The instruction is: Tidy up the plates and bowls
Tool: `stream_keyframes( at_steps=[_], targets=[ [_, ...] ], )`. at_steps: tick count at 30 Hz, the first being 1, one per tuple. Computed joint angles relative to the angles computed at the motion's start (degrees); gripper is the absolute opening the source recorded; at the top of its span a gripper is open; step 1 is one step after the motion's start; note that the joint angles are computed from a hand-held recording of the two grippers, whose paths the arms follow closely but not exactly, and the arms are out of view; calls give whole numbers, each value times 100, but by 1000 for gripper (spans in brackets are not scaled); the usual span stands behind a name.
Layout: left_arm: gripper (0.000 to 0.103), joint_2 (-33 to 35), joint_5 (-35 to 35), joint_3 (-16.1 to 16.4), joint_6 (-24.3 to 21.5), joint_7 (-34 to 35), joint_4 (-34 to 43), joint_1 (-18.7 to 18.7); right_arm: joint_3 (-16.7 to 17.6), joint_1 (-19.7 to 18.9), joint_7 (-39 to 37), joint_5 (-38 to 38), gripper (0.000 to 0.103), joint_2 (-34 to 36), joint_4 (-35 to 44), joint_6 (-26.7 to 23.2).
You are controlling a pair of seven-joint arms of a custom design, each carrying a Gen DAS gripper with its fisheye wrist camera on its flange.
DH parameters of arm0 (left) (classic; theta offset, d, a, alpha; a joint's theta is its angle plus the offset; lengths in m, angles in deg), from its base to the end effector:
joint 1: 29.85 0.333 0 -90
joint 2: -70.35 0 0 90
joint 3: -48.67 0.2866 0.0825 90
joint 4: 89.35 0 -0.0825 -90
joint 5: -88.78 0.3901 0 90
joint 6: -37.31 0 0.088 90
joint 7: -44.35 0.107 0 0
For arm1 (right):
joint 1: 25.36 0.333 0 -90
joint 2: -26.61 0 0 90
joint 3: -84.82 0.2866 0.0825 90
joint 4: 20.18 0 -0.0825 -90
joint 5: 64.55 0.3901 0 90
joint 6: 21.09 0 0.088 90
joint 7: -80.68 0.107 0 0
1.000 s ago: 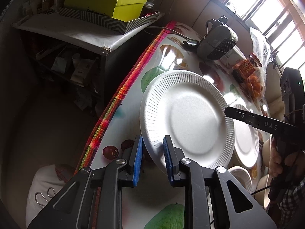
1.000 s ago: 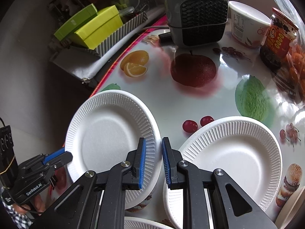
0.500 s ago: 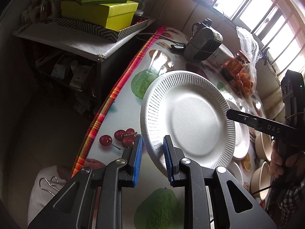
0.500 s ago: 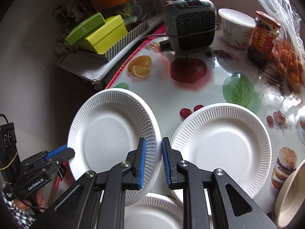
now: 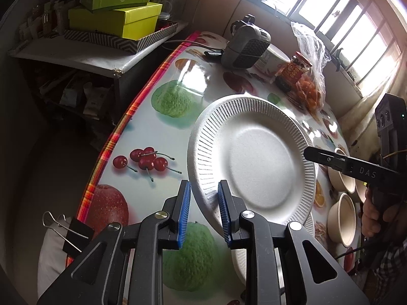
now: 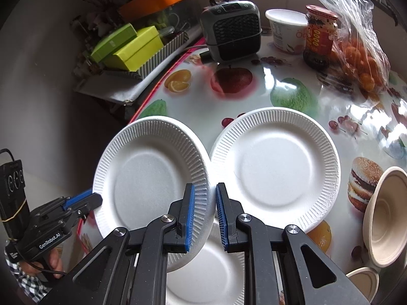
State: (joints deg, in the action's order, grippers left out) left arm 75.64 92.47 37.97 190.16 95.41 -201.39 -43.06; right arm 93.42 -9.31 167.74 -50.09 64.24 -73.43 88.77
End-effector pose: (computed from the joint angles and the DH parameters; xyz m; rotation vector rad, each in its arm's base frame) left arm 0.5732 -0.2531 0.4700 -2.2149 1.7730 -0.8756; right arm 0.6896 0.2916 0.5207 -2.2182 1.4879 0.1187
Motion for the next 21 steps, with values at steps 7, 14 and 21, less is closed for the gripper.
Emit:
stream_keyframes(
  at_steps=[7, 14, 21],
  targets=[
    [23, -25, -45, -88, 17, 44, -91, -107, -19, -188, -113, 172, 17, -980, -1487, 460],
    [23, -34, -229, -171, 21, 225, -190, -204, -93, -302, -211, 316, 17, -1727, -2587, 734],
    [23, -1, -298, -220, -12, 300, -220, -321, -194, -339, -216, 365, 17, -2190, -3339, 852]
  ],
)
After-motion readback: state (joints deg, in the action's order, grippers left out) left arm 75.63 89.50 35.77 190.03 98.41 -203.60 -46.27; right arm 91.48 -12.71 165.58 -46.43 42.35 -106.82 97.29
